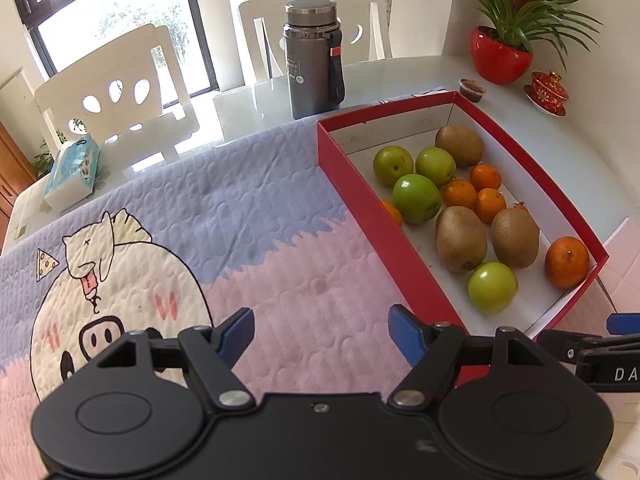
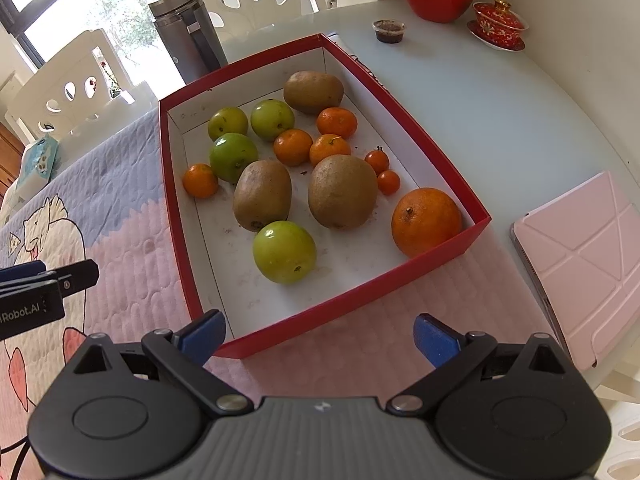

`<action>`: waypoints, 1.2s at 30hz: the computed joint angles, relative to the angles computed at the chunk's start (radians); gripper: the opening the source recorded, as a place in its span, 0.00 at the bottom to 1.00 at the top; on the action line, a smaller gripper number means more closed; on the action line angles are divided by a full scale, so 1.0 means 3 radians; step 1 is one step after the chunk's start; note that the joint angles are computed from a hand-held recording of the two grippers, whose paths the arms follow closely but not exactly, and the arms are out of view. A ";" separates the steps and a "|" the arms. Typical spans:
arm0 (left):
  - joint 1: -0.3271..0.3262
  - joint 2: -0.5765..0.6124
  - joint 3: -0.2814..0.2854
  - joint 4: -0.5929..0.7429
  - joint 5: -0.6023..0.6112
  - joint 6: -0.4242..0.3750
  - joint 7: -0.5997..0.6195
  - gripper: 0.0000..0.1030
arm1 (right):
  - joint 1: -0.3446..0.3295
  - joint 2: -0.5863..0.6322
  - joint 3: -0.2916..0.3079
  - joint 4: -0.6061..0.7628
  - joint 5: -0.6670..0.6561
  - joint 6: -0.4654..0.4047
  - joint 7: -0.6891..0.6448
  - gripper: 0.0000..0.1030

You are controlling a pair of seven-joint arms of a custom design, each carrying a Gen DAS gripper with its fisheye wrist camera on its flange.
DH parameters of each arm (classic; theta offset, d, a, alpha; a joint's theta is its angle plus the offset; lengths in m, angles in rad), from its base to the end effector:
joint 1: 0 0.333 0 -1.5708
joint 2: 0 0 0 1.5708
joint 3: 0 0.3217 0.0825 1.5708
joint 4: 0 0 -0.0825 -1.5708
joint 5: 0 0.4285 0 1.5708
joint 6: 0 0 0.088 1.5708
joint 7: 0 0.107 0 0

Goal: Organize fruits

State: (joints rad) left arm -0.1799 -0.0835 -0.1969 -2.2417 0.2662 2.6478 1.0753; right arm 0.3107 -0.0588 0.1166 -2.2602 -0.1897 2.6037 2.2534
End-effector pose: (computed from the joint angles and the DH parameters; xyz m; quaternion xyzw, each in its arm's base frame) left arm 0.5413 -0.2232 0.4368 -0.6524 0.7127 -0.1909 0.1730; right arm 0.5268 0.2446 0.4084 -0.6521 0.7286 -0.1107 0.1779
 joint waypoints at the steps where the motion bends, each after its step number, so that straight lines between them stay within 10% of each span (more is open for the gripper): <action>1: -0.0001 -0.0004 0.0002 -0.0006 -0.0015 0.0003 0.0001 0.86 | -0.0001 -0.0001 -0.0002 -0.0001 0.0003 0.0003 -0.0003 0.99; 36: 0.0022 0.0000 0.0018 -0.0016 -0.0028 -0.0010 -0.0038 0.86 | 0.0030 0.0073 -0.0025 0.0066 0.0131 -0.0029 -0.0195 0.99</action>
